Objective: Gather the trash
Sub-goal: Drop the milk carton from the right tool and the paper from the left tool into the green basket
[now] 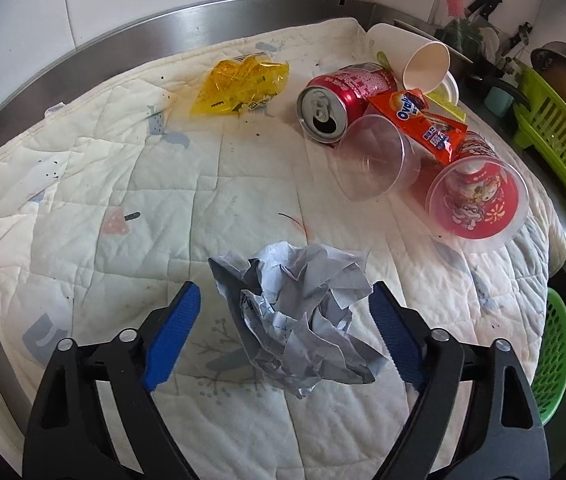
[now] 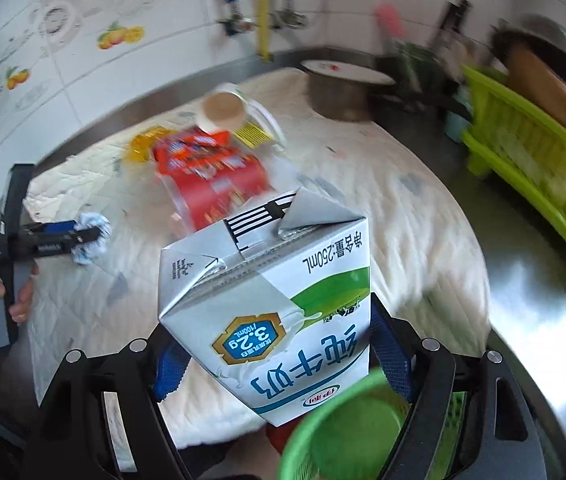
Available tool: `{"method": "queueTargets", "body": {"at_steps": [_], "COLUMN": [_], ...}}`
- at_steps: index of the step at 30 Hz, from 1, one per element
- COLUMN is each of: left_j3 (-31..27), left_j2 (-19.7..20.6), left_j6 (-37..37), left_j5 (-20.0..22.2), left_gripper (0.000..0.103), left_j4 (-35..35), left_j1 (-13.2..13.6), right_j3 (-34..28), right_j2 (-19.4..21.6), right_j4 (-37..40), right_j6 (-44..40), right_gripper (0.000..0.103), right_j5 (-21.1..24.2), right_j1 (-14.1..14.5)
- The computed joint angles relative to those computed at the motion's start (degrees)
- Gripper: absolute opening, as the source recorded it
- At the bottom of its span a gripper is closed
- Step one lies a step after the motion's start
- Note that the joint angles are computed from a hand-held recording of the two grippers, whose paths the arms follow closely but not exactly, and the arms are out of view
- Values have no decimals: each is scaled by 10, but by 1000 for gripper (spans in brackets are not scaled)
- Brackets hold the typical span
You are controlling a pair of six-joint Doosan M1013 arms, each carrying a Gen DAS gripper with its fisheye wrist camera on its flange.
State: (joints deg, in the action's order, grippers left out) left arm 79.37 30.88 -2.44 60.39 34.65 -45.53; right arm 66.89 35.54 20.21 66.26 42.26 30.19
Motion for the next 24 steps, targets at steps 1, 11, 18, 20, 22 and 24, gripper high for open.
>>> {"method": "queueTargets", "body": {"at_steps": [1, 11, 18, 20, 22, 24], "left_j3": [2, 14, 7, 4, -1, -11], "left_j2": [0, -7, -14, -17, -18, -17], "left_j6": [3, -3, 1, 3, 12, 27], "left_j5": [-6, -45, -36, -38, -44, -53], "left_gripper": [74, 35, 29, 29, 29, 29], "left_j4": [-5, 4, 27, 35, 40, 45], "left_j1": [1, -4, -18, -24, -30, -36], "right_j3": [19, 128, 164, 175, 183, 192], "right_j2": [-9, -56, -67, -75, -82, -89], "right_j4": [-11, -130, -148, -151, -152, -153], "right_j6": [23, 248, 312, 318, 324, 329], "right_gripper": [76, 76, 76, 77, 81, 82], "right_j5": [-5, -35, -54, -64, -73, -83], "right_j1": [-2, -24, -35, -36, -35, -35]}}
